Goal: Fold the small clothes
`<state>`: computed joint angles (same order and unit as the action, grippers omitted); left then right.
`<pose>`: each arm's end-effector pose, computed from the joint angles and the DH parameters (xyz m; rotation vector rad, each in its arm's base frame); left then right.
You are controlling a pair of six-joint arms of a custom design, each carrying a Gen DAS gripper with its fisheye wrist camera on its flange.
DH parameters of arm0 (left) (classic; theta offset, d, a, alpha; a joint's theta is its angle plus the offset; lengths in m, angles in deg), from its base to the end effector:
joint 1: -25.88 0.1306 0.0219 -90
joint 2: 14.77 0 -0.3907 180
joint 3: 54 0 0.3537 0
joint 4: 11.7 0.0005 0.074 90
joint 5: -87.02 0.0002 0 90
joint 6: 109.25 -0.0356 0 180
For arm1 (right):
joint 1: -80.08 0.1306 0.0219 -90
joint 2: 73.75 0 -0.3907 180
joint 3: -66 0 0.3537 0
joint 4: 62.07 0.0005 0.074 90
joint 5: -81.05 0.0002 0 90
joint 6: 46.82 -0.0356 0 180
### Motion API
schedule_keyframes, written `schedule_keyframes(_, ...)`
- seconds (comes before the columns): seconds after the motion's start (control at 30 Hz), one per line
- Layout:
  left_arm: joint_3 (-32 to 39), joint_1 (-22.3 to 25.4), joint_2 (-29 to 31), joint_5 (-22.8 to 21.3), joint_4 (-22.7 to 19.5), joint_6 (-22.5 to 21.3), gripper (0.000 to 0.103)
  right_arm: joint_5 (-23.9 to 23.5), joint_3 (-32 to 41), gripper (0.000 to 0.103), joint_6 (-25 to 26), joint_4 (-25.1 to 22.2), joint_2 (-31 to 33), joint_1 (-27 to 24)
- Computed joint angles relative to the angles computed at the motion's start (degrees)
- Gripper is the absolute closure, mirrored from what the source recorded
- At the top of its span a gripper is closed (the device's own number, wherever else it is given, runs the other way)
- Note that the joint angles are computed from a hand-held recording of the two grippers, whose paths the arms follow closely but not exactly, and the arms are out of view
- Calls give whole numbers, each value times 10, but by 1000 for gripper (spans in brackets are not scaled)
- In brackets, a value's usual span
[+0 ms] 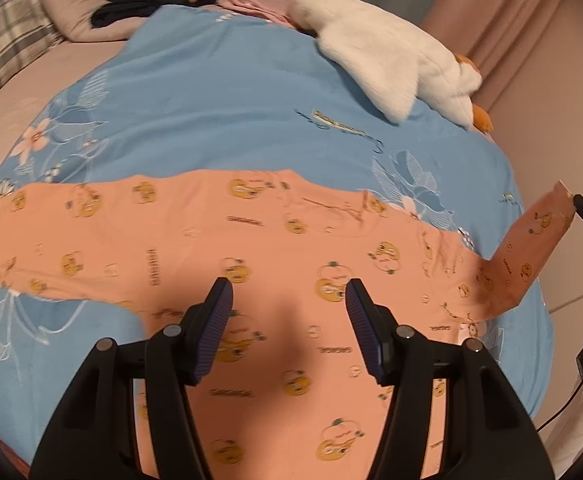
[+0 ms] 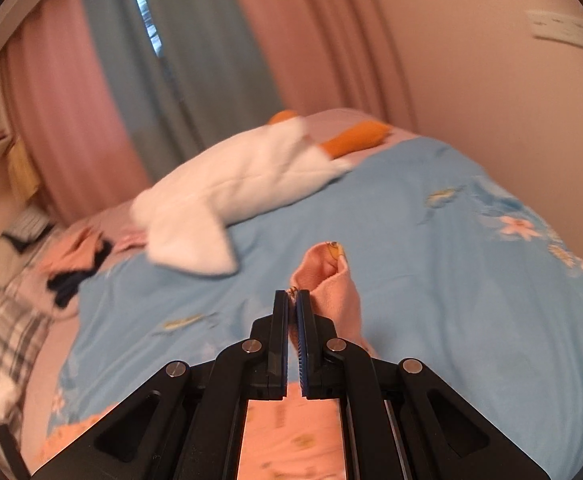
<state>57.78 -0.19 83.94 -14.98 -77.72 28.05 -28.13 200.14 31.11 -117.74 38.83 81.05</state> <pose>0.4441 -0.2096 0.5098 -0.5443 2.4288 -0.2883 0.5896 0.0212 0.5608 0.0162 2.1697 0.4930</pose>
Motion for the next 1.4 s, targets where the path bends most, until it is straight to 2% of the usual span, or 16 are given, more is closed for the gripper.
schedule_keyframes(0.1, -19, 2, -17, -15, -2, 4, 45, 1, 2, 98, 18, -11, -4, 21)
schedule_keyframes(0.23, -53, 13, -45, -11, 2, 16, 45, -31, -3, 98, 29, -26, -10, 51)
schedule_keyframes(0.47, -91, 26, -76, -9, 7, 30, 45, -28, -14, 98, 61, -50, -14, 105)
schedule_keyframes(1.07, -156, 40, -116, 4, 20, 56, 45, -33, -70, 98, 72, -98, -5, 200)
schedule_keyframes(1.4, -170, 46, -126, 4, 15, 58, 45, -8, -97, 97, 83, -146, 25, 244)
